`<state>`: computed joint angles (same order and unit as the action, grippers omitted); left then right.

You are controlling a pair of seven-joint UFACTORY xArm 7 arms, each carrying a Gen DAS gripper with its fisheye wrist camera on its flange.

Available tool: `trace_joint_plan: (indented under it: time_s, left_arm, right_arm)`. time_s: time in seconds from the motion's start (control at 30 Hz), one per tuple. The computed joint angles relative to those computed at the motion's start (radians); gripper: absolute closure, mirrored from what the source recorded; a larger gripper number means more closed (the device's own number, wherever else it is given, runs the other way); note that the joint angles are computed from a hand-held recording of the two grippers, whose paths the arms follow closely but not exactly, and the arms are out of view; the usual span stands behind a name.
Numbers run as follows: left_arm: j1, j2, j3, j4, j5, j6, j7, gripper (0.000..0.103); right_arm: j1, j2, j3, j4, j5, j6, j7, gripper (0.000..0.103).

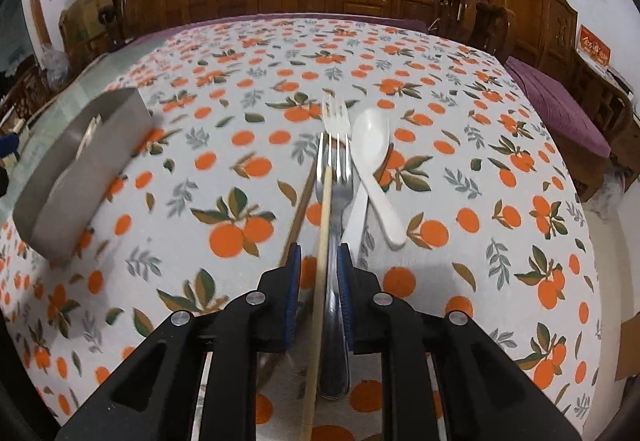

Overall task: Organize utensils
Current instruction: 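Move the right tool back to the utensil pile and grasp another chopstick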

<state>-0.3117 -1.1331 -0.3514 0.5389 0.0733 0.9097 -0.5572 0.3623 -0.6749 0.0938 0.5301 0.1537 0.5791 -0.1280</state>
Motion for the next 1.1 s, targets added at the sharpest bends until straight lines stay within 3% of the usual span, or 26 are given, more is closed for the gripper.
trace_joint_plan:
  time_s: [0.17,0.73,0.83,0.9,1.1]
  left_arm:
    - [-0.01,0.016,-0.023,-0.001,-0.007,-0.006,-0.023,0.013]
    - [-0.064,0.064,-0.053,0.008,0.011,-0.014,-0.054,0.013]
    - [-0.066,0.064,-0.052,0.007,0.015,-0.014,-0.055,0.013]
    - [-0.066,0.066,-0.052,0.007,0.017,-0.012,-0.057,0.013]
    - [-0.06,0.093,-0.067,0.021,0.021,-0.007,-0.075,0.013]
  right_arm:
    - [-0.001,-0.019,-0.001,-0.012,-0.007,0.032,-0.007,0.09]
    - [0.015,-0.042,0.021,-0.022,-0.011,0.089,-0.017,0.09]
    - [0.018,-0.038,0.013,-0.019,-0.002,0.092,-0.015,0.091]
    - [0.018,-0.04,0.007,-0.017,0.004,0.093,-0.017,0.097]
    - [0.013,-0.068,-0.044,-0.012,0.058,0.053,-0.031,0.097]
